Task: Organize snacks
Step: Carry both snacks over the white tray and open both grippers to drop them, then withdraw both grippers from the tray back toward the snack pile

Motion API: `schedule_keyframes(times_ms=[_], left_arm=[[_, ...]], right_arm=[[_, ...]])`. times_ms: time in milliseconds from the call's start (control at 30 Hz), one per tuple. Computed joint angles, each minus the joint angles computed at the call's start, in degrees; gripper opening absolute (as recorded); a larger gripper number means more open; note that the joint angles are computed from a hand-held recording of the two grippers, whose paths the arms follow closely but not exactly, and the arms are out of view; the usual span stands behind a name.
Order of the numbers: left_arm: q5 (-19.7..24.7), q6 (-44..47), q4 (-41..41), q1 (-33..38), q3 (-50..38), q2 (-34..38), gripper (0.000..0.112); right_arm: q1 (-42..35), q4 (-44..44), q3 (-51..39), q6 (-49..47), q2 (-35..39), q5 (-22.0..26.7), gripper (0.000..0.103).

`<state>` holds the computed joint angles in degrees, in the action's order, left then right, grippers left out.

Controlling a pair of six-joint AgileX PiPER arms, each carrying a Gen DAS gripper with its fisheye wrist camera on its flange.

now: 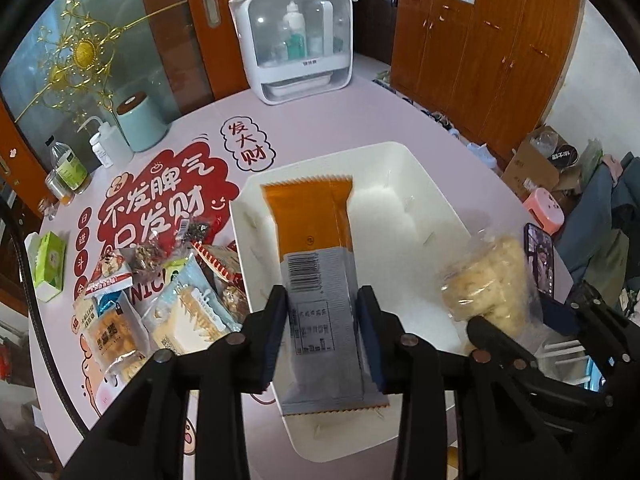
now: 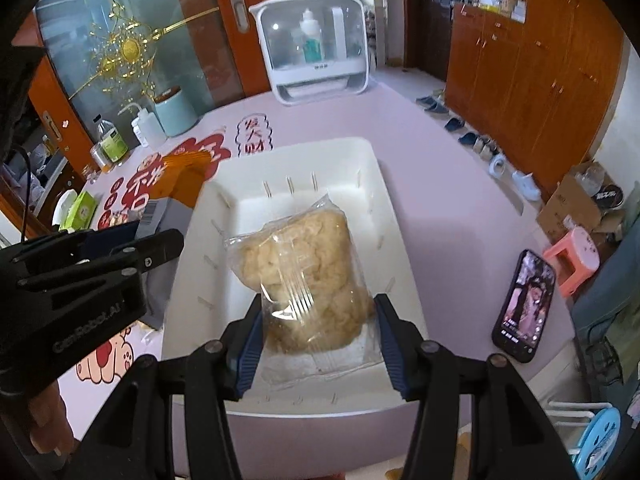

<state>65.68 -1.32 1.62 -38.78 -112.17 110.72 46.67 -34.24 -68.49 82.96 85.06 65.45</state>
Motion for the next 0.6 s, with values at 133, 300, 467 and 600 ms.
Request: schedule_keyframes(times_ms=[133, 300, 467, 600], left_arm=[[-2.58, -3.02, 3.45, -0.70, 2.96, -1.70, 0.098], [-3.69, -5.37, 6.16, -0.57, 5.87, -3.81, 0.098], [-3.84, -6.74, 6.04, 0.84, 8.34, -5.55, 0.098], [-4.84, -7.53, 6.65, 1.42, 11.00, -7.80, 0.098]], right_arm=[[-1.15, 0.76, 1.33, -1.23, -0.25, -2.14, 0.054], [-0.34, -0.36, 1.08, -1.63, -0.12, -2.50, 0.060], [0.28, -0.71, 0.46, -2.32, 0.11, -3.42, 0.060], [0.79, -0.83, -0.65, -3.04, 0.89, -3.49, 0.060]])
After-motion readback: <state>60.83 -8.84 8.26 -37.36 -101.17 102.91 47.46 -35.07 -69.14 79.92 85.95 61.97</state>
